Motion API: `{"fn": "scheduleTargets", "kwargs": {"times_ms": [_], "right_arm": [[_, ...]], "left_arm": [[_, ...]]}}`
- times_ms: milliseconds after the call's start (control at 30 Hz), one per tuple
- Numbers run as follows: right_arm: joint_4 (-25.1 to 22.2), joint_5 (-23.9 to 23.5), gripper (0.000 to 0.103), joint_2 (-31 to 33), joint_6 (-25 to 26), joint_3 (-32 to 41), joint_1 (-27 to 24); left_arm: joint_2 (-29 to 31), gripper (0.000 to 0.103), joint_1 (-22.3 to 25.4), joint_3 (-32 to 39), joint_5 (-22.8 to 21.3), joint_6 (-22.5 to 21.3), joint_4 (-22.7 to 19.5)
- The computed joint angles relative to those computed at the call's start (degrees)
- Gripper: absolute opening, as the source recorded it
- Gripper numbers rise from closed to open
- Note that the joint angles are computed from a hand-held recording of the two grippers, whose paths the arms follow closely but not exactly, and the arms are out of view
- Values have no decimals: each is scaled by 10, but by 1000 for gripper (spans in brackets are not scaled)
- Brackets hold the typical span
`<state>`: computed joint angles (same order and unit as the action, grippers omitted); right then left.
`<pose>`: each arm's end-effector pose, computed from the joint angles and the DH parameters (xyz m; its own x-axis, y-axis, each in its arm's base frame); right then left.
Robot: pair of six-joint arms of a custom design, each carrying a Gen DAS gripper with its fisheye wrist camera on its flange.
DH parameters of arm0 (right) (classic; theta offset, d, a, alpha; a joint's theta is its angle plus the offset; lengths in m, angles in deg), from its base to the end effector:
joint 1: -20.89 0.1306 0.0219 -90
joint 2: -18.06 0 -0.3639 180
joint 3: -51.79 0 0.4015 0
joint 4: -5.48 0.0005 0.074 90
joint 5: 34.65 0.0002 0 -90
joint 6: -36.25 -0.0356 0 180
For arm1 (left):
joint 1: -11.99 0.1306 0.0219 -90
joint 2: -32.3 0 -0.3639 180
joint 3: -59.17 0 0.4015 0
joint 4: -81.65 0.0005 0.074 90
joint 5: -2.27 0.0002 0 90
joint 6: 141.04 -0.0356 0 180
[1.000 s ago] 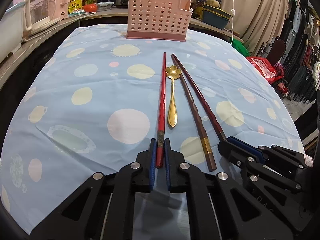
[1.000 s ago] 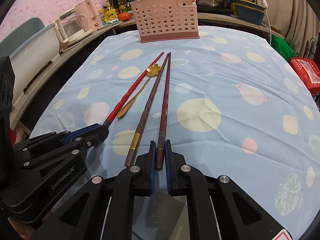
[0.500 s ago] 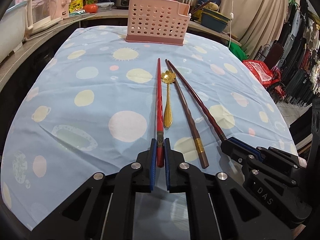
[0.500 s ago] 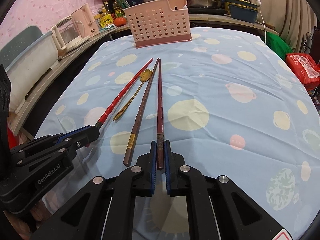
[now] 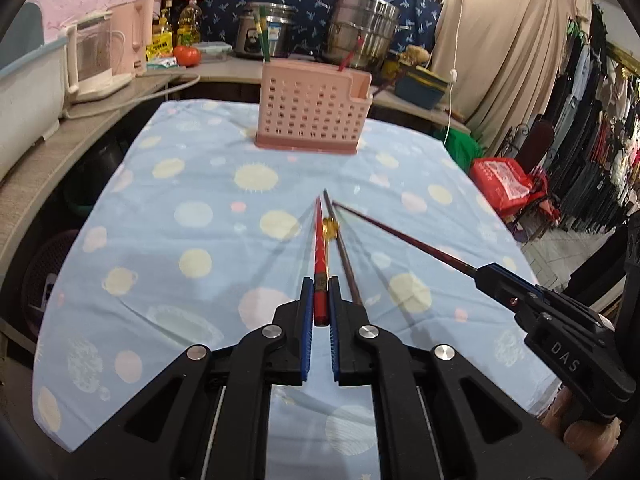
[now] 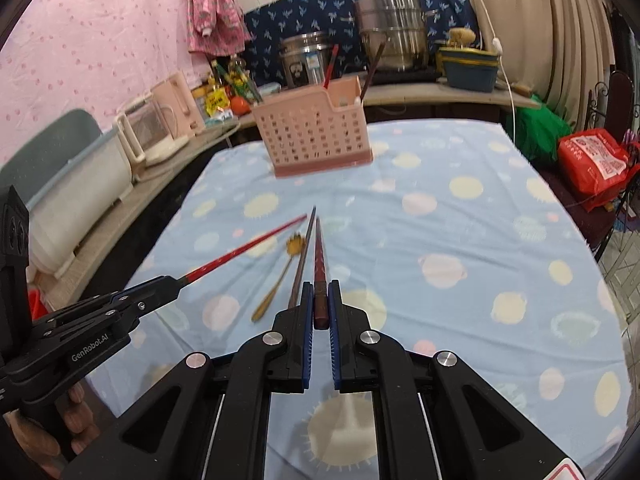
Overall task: Organize utensils
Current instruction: 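Lift both chopsticks and carry them over the pink caddy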
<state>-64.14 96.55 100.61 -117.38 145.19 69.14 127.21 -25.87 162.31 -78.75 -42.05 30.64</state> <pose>0.2983 0.2982 0.4807 -0.5521 0.3938 -0.7349 0.3618 0.9073 0.2144 0.4150 -0.3303 0.4763 -0.6385 0.3008 -0.7084 0.6043 0.7659 -0.2194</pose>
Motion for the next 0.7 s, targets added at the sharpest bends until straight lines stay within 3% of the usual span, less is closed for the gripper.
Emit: {"fn": "scheduleTargets", "kwargs": {"times_ms": [367, 700], "right_arm": [[4, 58, 7, -6, 68, 69, -24], [52, 43, 7, 5, 170, 126, -79]], "left_arm": [[28, 7, 17, 102, 5, 7, -4], [103, 7, 22, 247, 5, -14, -22]]}}
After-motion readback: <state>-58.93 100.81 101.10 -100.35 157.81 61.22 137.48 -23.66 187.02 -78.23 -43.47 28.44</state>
